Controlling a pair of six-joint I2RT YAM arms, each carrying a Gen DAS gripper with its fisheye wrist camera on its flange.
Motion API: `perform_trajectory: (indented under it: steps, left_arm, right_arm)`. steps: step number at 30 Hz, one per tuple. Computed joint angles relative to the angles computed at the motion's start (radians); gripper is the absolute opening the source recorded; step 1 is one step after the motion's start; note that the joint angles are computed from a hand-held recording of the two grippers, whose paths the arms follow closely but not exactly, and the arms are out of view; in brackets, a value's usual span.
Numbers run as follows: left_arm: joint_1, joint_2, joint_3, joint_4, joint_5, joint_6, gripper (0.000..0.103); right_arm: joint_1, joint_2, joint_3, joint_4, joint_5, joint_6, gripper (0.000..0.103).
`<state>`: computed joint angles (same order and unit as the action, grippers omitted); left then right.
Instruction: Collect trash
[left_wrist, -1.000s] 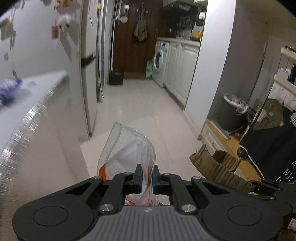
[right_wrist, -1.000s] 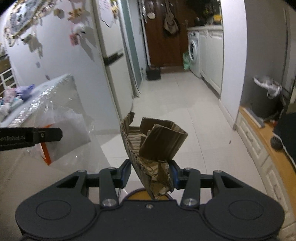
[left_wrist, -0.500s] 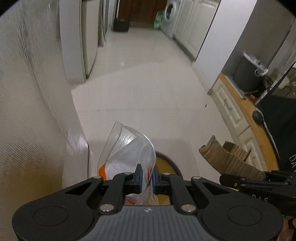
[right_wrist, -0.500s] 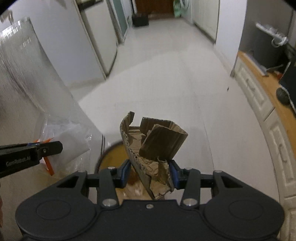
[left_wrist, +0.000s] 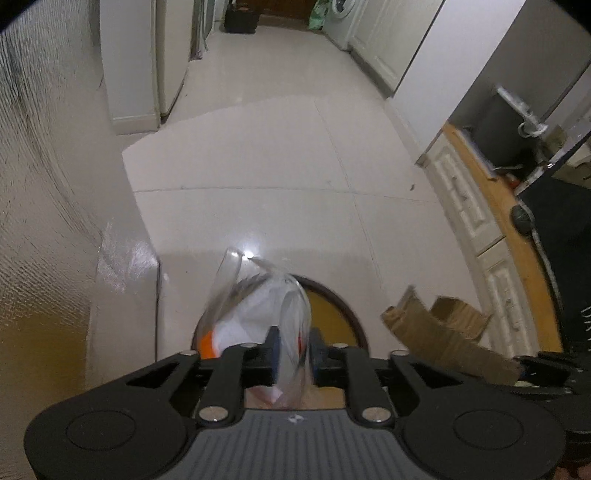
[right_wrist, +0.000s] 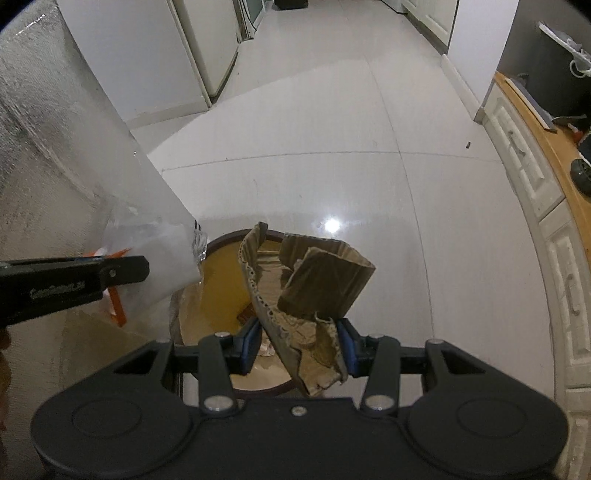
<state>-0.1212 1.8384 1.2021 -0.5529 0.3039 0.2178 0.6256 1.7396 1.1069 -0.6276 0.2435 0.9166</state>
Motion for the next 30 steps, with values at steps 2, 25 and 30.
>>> perform_trajectory:
  steps: [2, 25, 30]
  left_arm:
    - [-0.005, 0.016, 0.004, 0.003, -0.034, 0.002, 0.040]
    - [0.047, 0.079, 0.055, -0.066, -0.205, 0.042, 0.101]
    - [0.063, 0.068, 0.064, -0.109, -0.209, 0.076, 0.103]
  right_arm:
    - [-0.003, 0.013, 0.008, 0.002, -0.004, -0.005, 0.046]
    - [-0.012, 0.064, -0.029, 0.121, -0.002, -0.005, 0.101]
    - [-0.010, 0.056, -0.030, 0.095, -0.027, -0.019, 0.103]
